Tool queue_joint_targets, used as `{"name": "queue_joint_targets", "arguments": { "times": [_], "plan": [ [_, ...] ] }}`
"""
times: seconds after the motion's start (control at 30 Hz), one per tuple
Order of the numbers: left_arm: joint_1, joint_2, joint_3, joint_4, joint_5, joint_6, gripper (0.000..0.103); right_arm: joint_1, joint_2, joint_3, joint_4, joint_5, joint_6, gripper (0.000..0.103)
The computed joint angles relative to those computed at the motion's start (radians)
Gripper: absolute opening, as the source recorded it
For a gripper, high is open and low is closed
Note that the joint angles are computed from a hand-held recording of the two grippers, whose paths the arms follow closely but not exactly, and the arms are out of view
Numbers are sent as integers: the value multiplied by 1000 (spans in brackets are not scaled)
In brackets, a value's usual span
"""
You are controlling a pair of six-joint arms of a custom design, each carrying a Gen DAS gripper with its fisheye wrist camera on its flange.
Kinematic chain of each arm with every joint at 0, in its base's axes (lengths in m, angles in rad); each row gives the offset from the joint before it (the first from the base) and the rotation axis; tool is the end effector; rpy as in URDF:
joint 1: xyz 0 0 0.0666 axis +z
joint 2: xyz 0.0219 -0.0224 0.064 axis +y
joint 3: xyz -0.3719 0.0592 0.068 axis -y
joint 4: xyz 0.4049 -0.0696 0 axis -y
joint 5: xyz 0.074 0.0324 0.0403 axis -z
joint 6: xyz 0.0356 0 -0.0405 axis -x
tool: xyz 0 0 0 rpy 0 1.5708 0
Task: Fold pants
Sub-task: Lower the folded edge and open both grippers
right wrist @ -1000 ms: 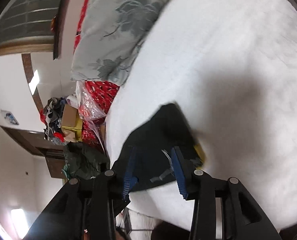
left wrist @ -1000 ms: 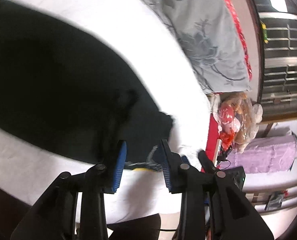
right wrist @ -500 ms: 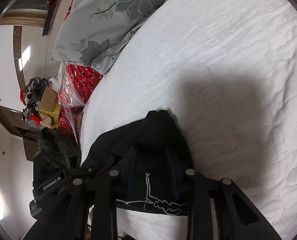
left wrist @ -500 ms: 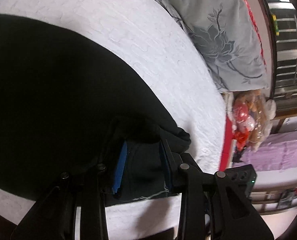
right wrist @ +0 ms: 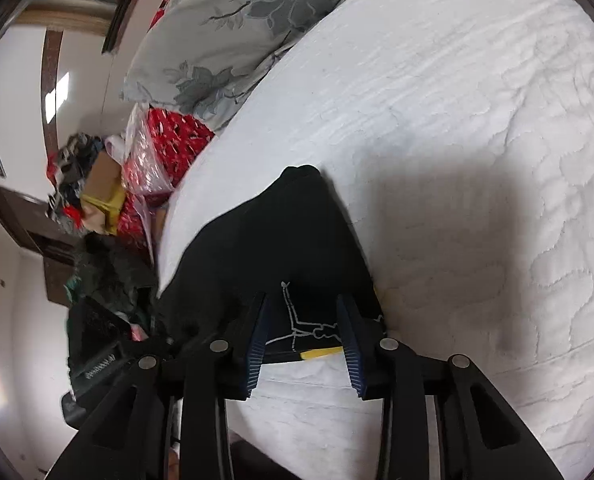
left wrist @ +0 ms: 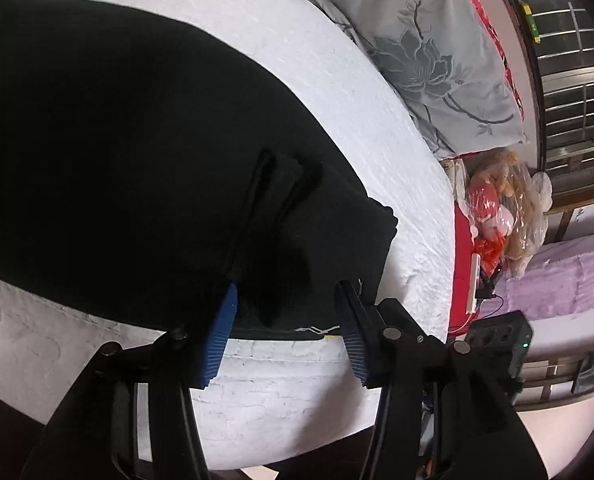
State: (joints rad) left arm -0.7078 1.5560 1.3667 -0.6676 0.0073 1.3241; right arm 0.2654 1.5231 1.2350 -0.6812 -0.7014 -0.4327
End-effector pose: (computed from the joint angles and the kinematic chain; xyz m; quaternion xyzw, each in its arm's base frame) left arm 0.4202 -0.3605 0.3443 -0.2830 0.8932 -0.2988 0.1812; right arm 0.4934 0.1575 0.3067 -0.0265 0.9023 0.4035 0.1492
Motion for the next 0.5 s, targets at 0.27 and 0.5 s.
{"name": "queue_joint_targets", "arguments": {
  "times": [0.27, 0.5],
  "plan": [
    [7, -149, -110, -9, -17, 17, 49, 46, -68, 30, -76, 106, 66, 49],
    [80, -400, -282, -47, -79, 15, 49, 156, -91, 53, -116, 181, 126, 49]
  ]
}}
